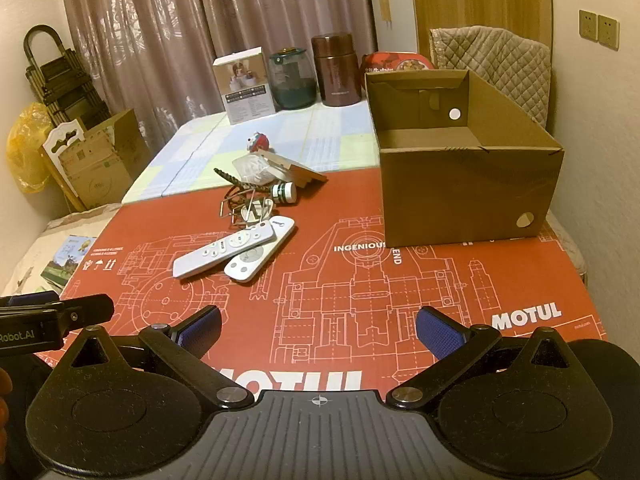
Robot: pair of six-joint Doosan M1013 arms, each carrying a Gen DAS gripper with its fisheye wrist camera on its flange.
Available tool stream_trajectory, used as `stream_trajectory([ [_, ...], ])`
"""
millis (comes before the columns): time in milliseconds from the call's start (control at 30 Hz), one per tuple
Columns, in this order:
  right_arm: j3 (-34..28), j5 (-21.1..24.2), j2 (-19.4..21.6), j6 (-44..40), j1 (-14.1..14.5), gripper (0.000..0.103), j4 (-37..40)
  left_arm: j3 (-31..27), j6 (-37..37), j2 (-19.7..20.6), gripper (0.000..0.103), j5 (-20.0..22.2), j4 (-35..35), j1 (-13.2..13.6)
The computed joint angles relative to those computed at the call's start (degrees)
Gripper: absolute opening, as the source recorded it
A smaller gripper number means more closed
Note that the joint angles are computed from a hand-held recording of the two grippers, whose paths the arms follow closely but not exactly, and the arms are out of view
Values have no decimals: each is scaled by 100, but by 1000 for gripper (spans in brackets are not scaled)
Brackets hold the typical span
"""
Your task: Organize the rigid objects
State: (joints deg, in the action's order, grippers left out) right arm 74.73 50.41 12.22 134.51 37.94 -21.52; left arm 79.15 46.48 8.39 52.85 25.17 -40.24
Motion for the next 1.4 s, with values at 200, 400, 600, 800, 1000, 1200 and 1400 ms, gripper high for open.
stream_trajectory([
  [200,9,12,-1,21,-3,101,-5,28,-1,-26,93,-10,2,5],
  [400,9,16,-1,34,-2,101,-11,26,4,-28,93,-11,-25,17],
  [600,27,15,-7,60,-1,101,-19,21,3,-23,92,-7,-26,15],
  [800,25,21,-6,69,1,101,-21,23,-16,-20,92,-5,-14,3],
  [1000,20,27,-3,78,4,101,-33,18,-12,-18,92,-2,-27,2],
  [1200,26,27,-4,85,4,101,-39,14,-18,-15,92,4,-18,0],
  [1400,24,25,0,90,3,101,-37,14,-10,-16,92,2,-26,2],
])
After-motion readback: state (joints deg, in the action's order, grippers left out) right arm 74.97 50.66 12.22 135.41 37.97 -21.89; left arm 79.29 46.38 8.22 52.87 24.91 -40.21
